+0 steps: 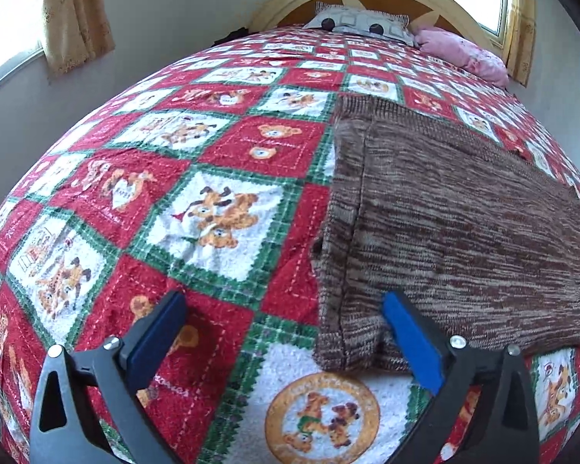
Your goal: Fold small clothes
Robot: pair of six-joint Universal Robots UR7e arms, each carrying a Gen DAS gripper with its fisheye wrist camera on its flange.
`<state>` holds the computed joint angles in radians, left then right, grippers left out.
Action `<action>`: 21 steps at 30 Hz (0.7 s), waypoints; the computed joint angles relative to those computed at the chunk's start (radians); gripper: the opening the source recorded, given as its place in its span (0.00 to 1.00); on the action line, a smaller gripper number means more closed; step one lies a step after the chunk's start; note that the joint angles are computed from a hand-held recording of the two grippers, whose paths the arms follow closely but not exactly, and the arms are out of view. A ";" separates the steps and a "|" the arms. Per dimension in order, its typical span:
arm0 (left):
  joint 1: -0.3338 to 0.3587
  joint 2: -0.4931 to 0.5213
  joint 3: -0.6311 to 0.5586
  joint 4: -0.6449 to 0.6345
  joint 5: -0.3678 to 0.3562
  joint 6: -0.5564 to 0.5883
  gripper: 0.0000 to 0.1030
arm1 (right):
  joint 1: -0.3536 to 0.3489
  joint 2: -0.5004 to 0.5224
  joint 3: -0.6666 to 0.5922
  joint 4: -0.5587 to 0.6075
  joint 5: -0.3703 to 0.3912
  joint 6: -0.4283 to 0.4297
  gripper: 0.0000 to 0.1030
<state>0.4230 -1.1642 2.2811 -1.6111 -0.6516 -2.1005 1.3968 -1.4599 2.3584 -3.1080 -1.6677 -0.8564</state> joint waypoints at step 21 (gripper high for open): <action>-0.005 -0.004 0.006 -0.008 -0.006 -0.005 1.00 | 0.251 0.156 0.077 -0.096 -0.055 0.116 0.15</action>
<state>0.4178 -1.1682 2.2870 -1.6193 -0.6576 -2.1058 1.6479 -1.3035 2.4356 -3.2042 -1.7226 -0.7402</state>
